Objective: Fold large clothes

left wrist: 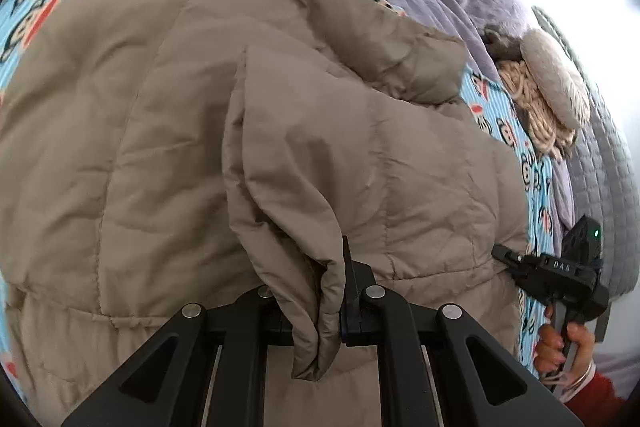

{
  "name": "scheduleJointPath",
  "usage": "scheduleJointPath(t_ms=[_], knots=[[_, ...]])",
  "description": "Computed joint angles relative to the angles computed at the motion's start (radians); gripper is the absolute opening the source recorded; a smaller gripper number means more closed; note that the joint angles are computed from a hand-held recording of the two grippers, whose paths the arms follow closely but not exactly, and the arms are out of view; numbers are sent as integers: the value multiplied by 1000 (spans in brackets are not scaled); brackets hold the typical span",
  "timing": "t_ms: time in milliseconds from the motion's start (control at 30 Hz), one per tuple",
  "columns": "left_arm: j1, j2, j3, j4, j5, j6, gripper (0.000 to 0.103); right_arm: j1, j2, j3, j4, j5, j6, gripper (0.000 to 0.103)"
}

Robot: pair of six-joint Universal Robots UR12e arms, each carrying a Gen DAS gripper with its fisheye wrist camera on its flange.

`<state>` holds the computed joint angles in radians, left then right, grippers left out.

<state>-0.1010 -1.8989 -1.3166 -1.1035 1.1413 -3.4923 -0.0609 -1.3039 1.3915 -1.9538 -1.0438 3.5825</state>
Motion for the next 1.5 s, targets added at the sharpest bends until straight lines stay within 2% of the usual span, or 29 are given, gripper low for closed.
scheduleJointPath(t_ms=[100, 233, 333, 367, 400, 433, 467, 533, 567, 600, 667, 733, 767, 800, 900, 1000, 1033, 1067, 1167, 1333, 1500], knots=[[-1, -8, 9, 7, 17, -15, 14, 3, 1, 3, -13, -2, 10, 11], [-6, -25, 42, 3, 57, 12, 14, 10, 11, -9, -26, -26, 4, 11], [-10, -38, 83, -53, 116, 2, 25, 16, 20, -15, -32, -39, 24, 11], [-12, -37, 91, -67, 138, 2, 36, 17, 20, -21, -20, -44, 17, 11], [-17, -29, 98, -78, 198, 7, 58, 15, 17, -26, -2, -44, -2, 12], [-20, -19, 94, -72, 241, 11, 69, 13, 15, -33, 23, -41, -24, 12], [-24, 0, 79, -39, 302, 21, 77, 10, 12, -40, 51, -33, -47, 17], [-15, 26, 62, -11, 330, 53, 77, -1, -5, -43, 84, -18, -96, 31], [-11, 33, 60, -11, 337, 60, 77, -7, -19, -39, 79, -16, -119, 45], [-5, 42, 56, -6, 336, 66, 77, -11, -36, -28, 47, -29, -136, 53], [3, 46, 60, -2, 308, 80, 77, -12, -71, -3, -53, -95, -160, 52], [-2, 36, 72, 4, 277, 102, 77, -6, -82, -4, -112, -181, -173, 45], [-9, 28, 80, 7, 267, 109, 77, -4, -78, -13, -119, -212, -178, 28], [-19, 15, 89, 14, 256, 131, 77, -4, -66, -28, -112, -222, -185, 17], [-52, -21, 113, 12, 280, 180, 77, -4, -13, -81, -41, -195, -227, 15], [-92, -71, 148, -16, 443, 236, 77, 25, 37, -125, 32, -244, -314, 15], [-85, -82, 150, -34, 442, 228, 77, 33, 50, -134, 38, -267, -327, 15], [-72, -82, 139, -29, 399, 203, 77, 39, 60, -136, 30, -285, -328, 15], [-48, -79, 122, -12, 327, 138, 77, 37, 77, -135, 8, -285, -294, 11], [-65, -85, 122, -17, 381, 182, 79, 25, 77, -90, -37, -258, -264, 11], [-75, -92, 130, -33, 411, 172, 80, 57, 77, -97, -36, -368, -361, 11]])
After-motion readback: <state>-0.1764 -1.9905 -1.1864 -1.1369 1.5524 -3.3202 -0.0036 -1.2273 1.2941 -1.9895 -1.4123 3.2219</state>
